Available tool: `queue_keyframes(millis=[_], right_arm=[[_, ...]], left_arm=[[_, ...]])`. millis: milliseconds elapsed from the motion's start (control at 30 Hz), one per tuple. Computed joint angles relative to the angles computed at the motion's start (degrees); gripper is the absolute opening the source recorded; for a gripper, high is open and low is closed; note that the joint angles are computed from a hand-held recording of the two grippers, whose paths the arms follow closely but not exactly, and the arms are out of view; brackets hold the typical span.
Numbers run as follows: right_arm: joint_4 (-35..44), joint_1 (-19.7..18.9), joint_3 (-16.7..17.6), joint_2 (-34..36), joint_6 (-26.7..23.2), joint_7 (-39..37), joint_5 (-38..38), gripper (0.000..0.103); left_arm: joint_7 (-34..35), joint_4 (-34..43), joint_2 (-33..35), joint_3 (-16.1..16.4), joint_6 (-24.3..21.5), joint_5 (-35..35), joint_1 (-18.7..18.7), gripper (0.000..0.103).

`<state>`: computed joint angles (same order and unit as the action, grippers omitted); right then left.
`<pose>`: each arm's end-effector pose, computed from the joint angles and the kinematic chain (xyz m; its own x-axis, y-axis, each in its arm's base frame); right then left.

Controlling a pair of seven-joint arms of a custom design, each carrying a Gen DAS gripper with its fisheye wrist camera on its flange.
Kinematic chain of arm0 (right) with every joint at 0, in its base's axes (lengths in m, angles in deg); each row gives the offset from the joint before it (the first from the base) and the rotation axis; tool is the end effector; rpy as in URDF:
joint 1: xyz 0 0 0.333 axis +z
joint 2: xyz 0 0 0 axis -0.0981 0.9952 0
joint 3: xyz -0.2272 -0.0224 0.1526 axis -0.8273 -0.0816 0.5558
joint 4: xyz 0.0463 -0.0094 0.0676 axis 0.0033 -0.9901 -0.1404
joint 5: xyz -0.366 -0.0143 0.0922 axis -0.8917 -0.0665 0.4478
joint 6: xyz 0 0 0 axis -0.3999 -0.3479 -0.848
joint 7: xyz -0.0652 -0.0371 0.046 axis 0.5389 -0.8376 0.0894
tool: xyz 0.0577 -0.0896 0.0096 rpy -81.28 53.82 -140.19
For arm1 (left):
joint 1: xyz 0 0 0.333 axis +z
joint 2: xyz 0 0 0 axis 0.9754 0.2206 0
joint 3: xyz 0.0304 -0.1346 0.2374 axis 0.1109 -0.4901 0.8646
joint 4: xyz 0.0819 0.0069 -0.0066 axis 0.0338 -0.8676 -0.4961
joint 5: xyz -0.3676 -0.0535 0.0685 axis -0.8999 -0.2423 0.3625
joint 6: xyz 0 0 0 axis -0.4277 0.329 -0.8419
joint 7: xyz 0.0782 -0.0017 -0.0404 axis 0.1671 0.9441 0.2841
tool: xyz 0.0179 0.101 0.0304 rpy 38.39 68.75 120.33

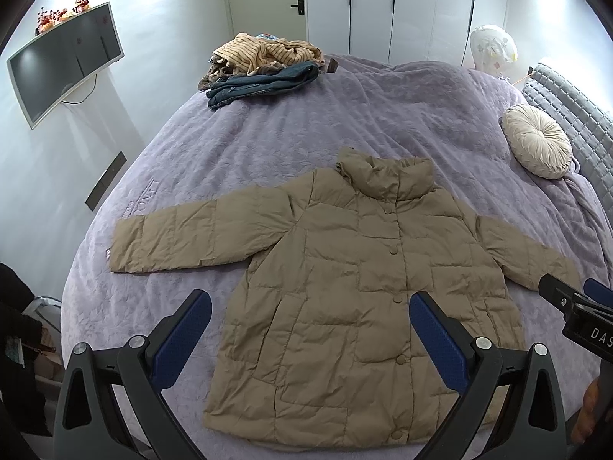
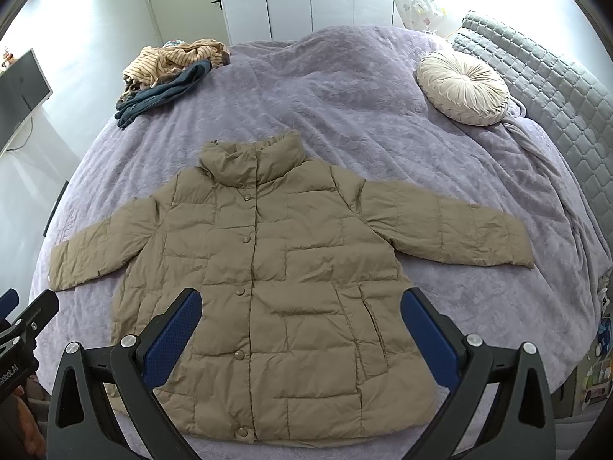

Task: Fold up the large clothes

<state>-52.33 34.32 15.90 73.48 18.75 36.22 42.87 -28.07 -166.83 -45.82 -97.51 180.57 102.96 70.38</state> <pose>0.4326 0.3720 0.7580 0.1360 -0.9907 0.0101 -0.8645 -0.1237 -0.4871 0.4455 -0.1912 0.7040 0.3110 -0.9502 -0.0203 -0.7834 -0.2442 -0.5715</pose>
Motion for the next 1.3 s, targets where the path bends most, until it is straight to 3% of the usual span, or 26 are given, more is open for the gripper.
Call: queue_keyframes(millis=[933,1133,1300], right_arm=[[0.6,0.3,-0.2,0.4,-0.5,0.0,0.1,0.103],[-4.2,-1.7,0.9,-1.6,0.7,2.2,3.9,0.103],[-1.7,-2.4,1.3,0.8,-1.6,2.9,6.7,0.103]], left_arm=[[-0.1,-0.4,-0.1,0.1,0.2,-0.5,0.0,0.103],[-0.6,-1.6,-0.6,0.3,0.4,-0.9,0.2,0.103],[-0.6,-4.5,-2.1,1.8,1.9,-2.4,1.4,0.103]])
